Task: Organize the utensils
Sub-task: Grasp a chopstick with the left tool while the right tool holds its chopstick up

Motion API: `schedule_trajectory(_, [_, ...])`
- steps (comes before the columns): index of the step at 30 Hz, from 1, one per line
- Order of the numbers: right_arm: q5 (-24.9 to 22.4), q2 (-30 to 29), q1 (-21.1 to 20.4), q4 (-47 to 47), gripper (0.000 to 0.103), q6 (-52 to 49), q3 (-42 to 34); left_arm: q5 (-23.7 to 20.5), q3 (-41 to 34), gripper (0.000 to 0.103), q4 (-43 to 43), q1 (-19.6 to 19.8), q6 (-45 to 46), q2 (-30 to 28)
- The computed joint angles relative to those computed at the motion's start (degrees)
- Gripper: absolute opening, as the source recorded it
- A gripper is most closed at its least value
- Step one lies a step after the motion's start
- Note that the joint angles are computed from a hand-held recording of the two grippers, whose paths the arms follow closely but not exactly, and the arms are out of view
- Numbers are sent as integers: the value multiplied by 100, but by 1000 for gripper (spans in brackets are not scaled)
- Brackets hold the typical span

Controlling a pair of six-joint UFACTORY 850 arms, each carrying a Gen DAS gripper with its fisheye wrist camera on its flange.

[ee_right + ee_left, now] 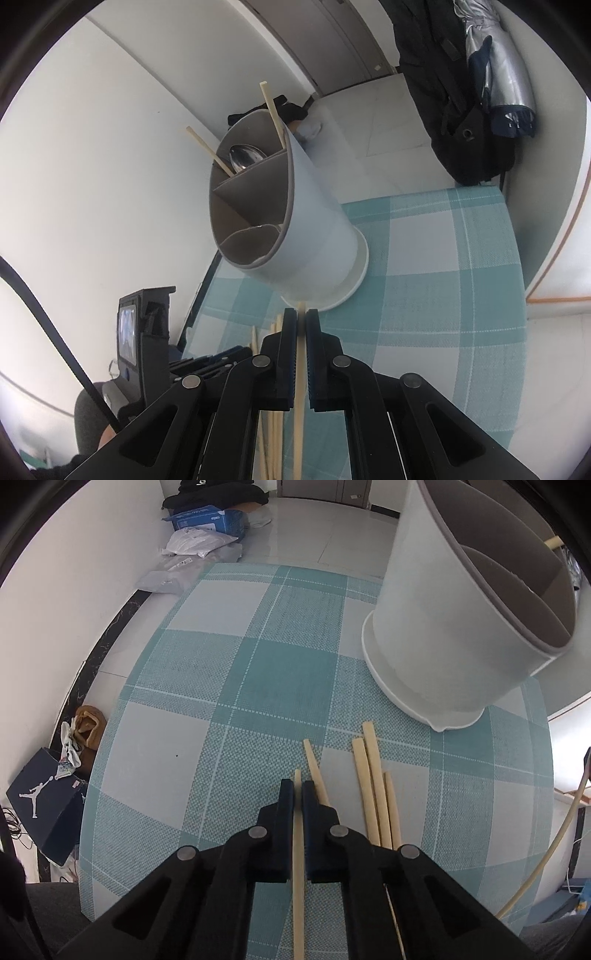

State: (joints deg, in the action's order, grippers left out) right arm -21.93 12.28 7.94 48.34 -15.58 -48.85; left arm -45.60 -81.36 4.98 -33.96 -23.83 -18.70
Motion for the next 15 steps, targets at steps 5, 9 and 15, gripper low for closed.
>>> schedule_trajectory(5, [129, -15, 115, -416, 4, 355, -30, 266, 9, 1, -65, 105, 116, 55])
schedule_trajectory(9, [303, 47, 222, -787, 4, 670, -8, 1118, 396, 1, -62, 127, 15, 576])
schedule_trajectory(15, [585, 235, 414, -1735, 4, 1573, 78, 2062, 818, 1, 161, 11, -104, 1339])
